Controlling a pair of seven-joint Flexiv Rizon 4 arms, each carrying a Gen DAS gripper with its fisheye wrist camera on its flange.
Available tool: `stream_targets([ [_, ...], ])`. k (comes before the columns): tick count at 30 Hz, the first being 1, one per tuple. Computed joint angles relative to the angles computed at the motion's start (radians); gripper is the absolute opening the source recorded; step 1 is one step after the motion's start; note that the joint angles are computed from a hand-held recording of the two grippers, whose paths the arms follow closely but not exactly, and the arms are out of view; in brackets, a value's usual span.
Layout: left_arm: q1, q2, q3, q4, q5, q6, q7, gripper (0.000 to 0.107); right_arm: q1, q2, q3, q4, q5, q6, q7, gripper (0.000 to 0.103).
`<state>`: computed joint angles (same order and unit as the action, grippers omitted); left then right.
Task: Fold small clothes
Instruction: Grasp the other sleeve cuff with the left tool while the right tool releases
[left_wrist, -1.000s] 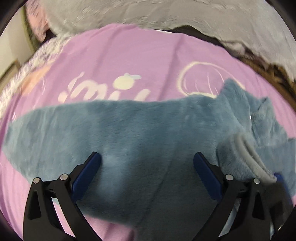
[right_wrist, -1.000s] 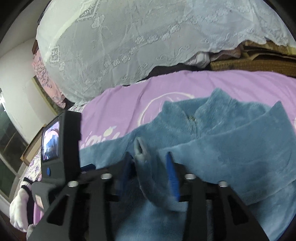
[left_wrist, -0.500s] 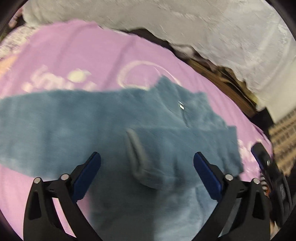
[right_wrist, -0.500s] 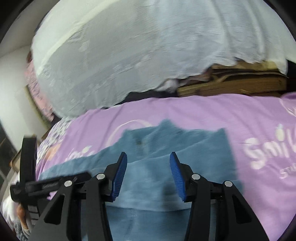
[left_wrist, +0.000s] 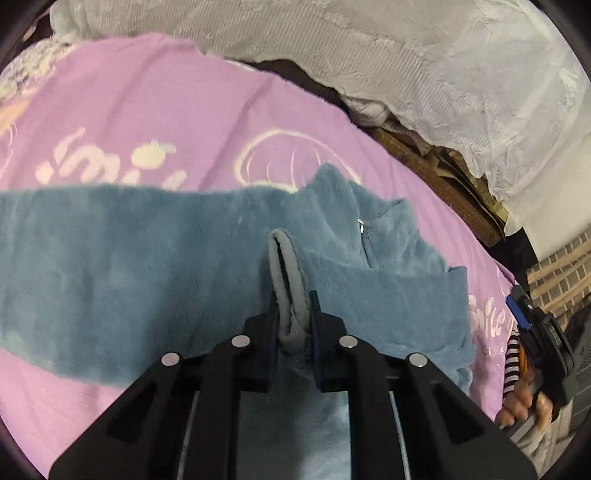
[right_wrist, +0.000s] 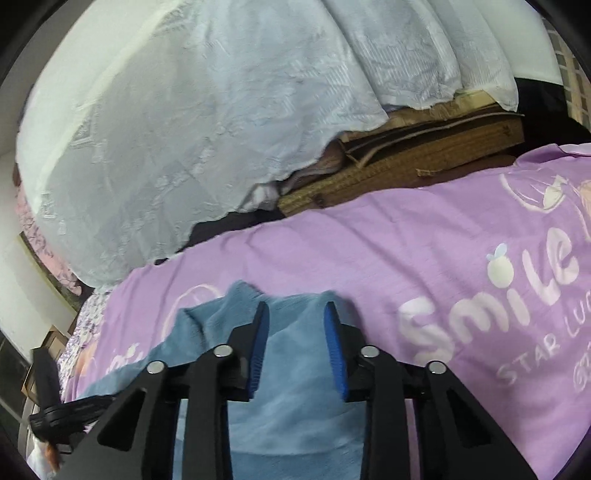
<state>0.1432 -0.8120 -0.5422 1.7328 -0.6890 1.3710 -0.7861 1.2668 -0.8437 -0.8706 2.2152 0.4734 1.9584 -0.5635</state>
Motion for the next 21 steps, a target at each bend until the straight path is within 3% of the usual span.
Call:
stream_targets([
  [2, -0.039, -0.005, 0.052, -0.014, 0.026, 0.008, -0.025, 0.014, -0.040, 0.011, 0.028, -0.019, -0.033, -0.015, -0.017, 0.021],
  [5, -0.092, -0.017, 0.117, -0.010, 0.041, 0.137, -0.057, 0.015, -0.091, 0.009, 0.078, -0.058, -0.086, -0.039, -0.043, 0.020],
  [6, -0.121, -0.025, 0.167, -0.027, 0.091, 0.164, -0.111, 0.015, -0.119, 0.010, 0.104, -0.080, -0.115, -0.067, -0.053, 0.020],
  [8, -0.137, -0.038, 0.199, -0.050, 0.120, 0.145, -0.140, 0.021, -0.214, 0.012, 0.185, -0.138, -0.188, -0.156, -0.053, 0.020],
  [10, -0.162, -0.058, 0.235, -0.070, 0.155, 0.139, -0.166, 0.027, -0.297, -0.001, 0.245, -0.176, -0.275, -0.226, -0.005, 0.013],
  [13, -0.172, -0.072, 0.249, -0.074, 0.207, 0.172, -0.188, 0.032, -0.370, 0.012, 0.325, -0.165, -0.235, -0.118, 0.004, 0.011],
  [15, -0.182, -0.072, 0.264, -0.078, 0.234, 0.177, -0.214, 0.033, -0.304, 0.008, 0.269, -0.129, -0.204, -0.081, 0.016, 0.010],
  [18, -0.159, -0.066, 0.246, -0.065, 0.269, 0.186, -0.239, 0.036, -0.221, 0.028, 0.248, -0.065, -0.158, 0.001, -0.024, 0.012],
  [21, -0.138, -0.069, 0.231, -0.066, 0.300, 0.176, -0.266, 0.037, -0.077, 0.017, 0.166, -0.022, -0.124, -0.058, -0.079, 0.013],
])
